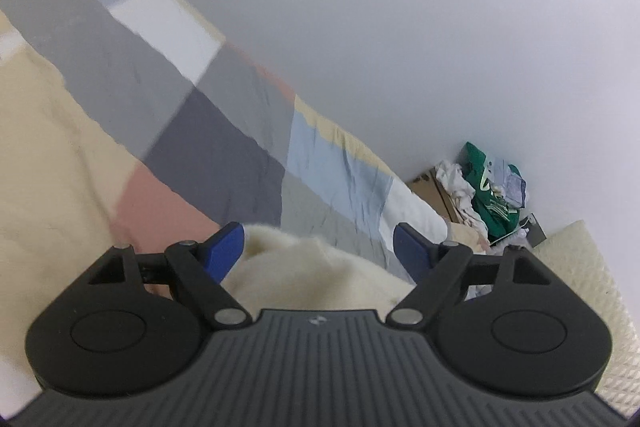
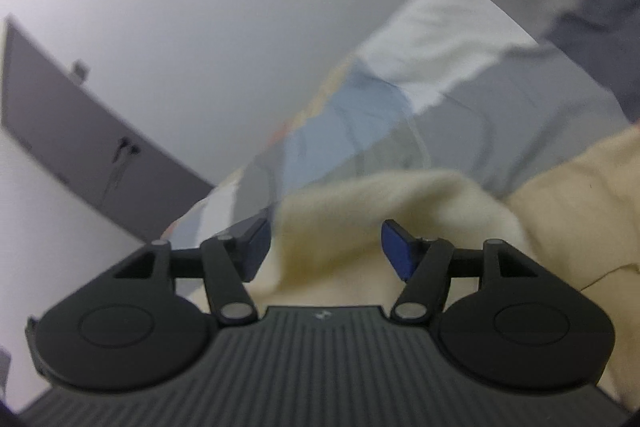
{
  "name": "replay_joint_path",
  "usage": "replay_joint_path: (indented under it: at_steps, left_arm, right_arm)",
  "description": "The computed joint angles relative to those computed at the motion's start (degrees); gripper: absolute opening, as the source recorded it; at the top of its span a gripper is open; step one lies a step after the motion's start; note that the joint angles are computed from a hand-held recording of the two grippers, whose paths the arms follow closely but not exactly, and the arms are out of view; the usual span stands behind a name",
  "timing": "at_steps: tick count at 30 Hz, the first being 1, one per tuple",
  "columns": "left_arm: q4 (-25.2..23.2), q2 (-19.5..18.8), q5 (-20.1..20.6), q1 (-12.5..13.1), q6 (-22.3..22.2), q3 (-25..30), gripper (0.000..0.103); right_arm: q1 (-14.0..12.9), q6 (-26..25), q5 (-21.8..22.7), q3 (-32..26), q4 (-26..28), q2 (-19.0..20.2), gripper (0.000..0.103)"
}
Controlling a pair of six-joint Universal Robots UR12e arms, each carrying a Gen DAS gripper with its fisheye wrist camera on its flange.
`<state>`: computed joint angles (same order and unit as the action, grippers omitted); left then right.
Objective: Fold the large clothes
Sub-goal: 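Open both grippers to lay the folded side on the sweater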
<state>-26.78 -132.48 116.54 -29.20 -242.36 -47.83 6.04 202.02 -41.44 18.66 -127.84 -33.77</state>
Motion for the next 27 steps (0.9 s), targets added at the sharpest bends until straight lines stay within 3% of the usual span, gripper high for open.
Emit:
replay_joint_path:
  at_steps: [2,4,8,12,15,19,23,25,27]
  left_arm:
    - [-1.5,1.6,1.4,-0.8,-0.4,-1.9,0.085]
    - [-6.4,2.8,3.1,-1.7,-0.5,-2.6,0.085]
    - [-20.8,2.6,4.5,-2.5,-0.4,0.5,0.084]
    - [-31.6,0.5,6.6,-3.0,4.0,5.0,0.084]
    - [-30.9,0.5,4.7,-2.5,4.2,4.1,0.084]
    - [-24.9,1.3,1.8,-1.9,4.0,0.8,0.084]
    - [-20.2,1.8,1.0,-1.8,3.8,-0.7,0.083]
    - [-16.7,1.9,0.7,-1.8,5.1,-1.5,0.083]
    - [-14.0,1.8,1.1,-2.0,6.2,-1.5,0.083]
  right_arm:
    - [-0.3,-2.2,0.4,4.6,-2.6,-2.9,0.065]
    - [-0.4,-4.8,-0.2,8.3,-3.3,-5.4,0.065]
    - [0.0,-9.1,-3.9,11.8,0.6,-7.9,0.065]
    - [1.3,-17.1,-9.5,11.4,5.6,-7.8,0.064]
    - [2.5,-21.1,-13.4,11.4,6.4,-7.4,0.063]
    - [4.1,-25.1,-18.5,11.5,5.2,-6.7,0.056]
    - [4.5,-29.3,-19.6,11.8,4.8,-7.0,0.016]
    - [4.3,-30.0,-19.3,11.8,3.5,-7.1,0.012]
    - [3.8,-27.4,-18.5,11.6,1.3,-7.0,0.011]
